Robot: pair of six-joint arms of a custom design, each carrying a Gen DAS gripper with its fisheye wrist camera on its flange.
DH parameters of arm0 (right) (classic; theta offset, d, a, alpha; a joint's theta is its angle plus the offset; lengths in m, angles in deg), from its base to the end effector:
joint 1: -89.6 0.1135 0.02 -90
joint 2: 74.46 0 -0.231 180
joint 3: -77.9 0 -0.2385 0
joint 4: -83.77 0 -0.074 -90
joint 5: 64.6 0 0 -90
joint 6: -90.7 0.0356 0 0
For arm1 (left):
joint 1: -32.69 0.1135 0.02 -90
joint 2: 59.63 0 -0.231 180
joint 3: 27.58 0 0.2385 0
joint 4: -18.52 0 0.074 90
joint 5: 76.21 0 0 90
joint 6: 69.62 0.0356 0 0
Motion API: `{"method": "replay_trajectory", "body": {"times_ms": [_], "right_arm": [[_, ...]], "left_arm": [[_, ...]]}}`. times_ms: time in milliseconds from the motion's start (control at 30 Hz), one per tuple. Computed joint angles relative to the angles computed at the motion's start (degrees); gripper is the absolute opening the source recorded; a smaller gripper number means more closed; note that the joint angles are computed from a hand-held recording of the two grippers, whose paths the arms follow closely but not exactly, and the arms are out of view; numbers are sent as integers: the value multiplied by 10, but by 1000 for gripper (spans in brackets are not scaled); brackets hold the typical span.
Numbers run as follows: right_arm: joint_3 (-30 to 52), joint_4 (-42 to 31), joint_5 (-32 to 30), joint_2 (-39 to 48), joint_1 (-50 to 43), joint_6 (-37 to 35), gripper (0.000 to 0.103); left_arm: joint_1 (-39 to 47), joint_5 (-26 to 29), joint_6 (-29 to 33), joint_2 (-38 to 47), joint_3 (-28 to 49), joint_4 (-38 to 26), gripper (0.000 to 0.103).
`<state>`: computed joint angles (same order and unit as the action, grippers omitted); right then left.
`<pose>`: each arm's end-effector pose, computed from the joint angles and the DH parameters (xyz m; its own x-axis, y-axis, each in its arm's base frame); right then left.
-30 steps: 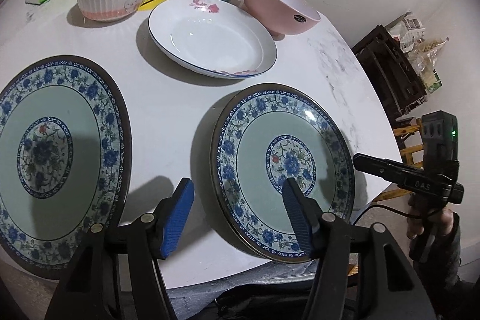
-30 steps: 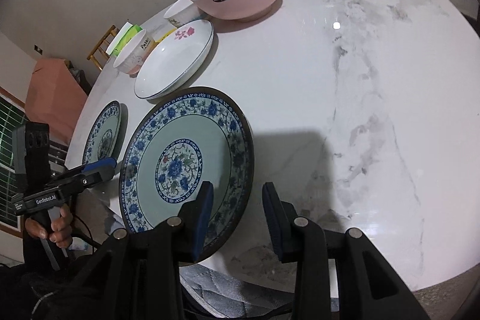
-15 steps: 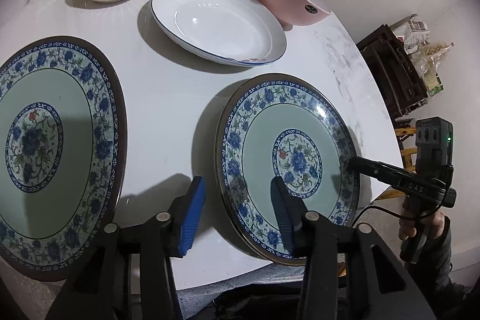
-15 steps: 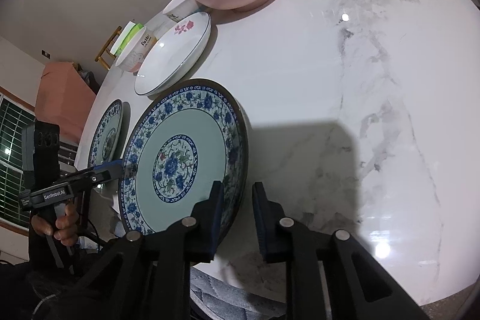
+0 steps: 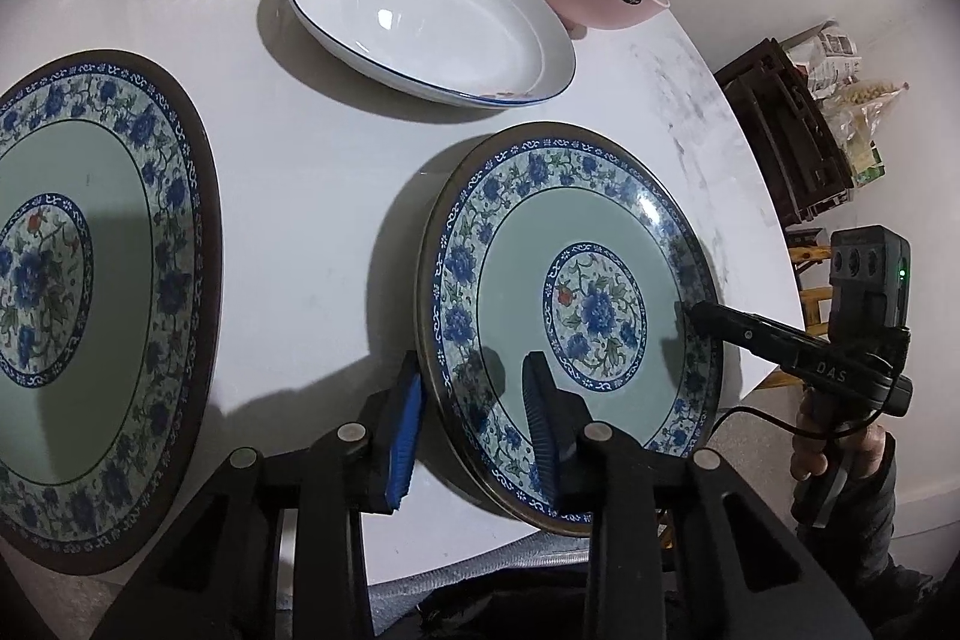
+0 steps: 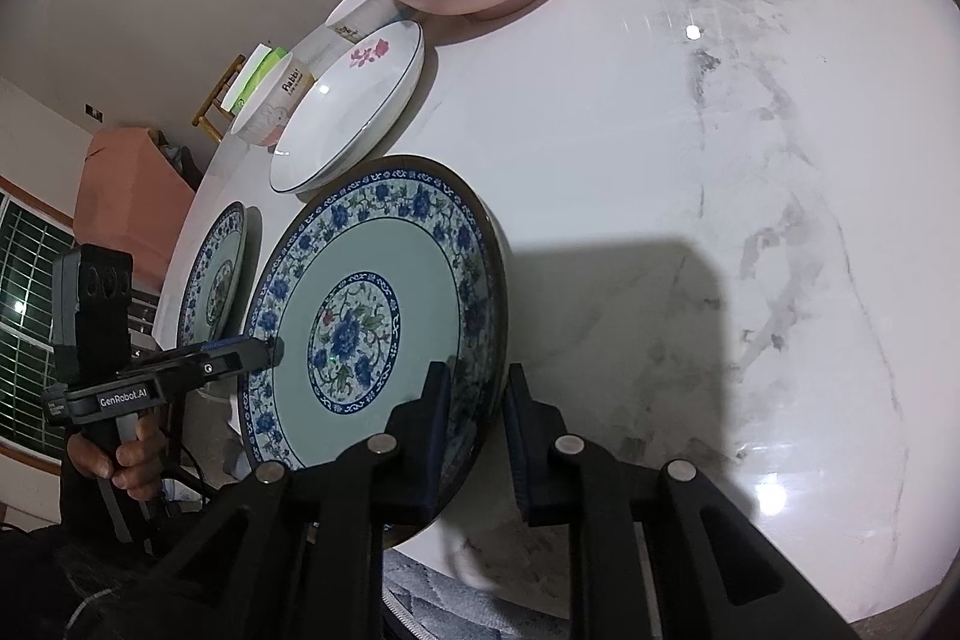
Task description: Organize plates and bowls
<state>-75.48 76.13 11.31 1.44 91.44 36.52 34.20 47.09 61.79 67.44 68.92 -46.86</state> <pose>0.1782 0.0144 0.0658 -0.7750 0.5430 -0.3232 0.3572 0.7983 0.4848 0.3542 -0.0102 0.0733 -0.7979 0.5320 -0.2834 0.5985 0.6428 -0.4781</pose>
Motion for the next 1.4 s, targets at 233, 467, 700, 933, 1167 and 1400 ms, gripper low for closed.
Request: {"method": "replay_trajectory", "body": {"times_ms": [233,467,700,933,1167,1400], "right_arm": [[4,-4,22,1,15,10,15],[5,-25,41,-18,29,25,15],[16,-62,63,-48,51,39,15],[48,-103,87,-69,76,44,15],[105,-109,100,-31,105,44,15],[210,-99,98,72,141,36,15]], "left_arm": [[-8,-18,-8,-10,-13,30,15],[-8,-26,-1,-26,-29,39,15],[-4,-21,1,-37,-29,36,15],[17,-12,13,-40,-4,16,15],[50,0,20,-30,47,-13,15],[95,7,22,-5,125,-47,15]]}}
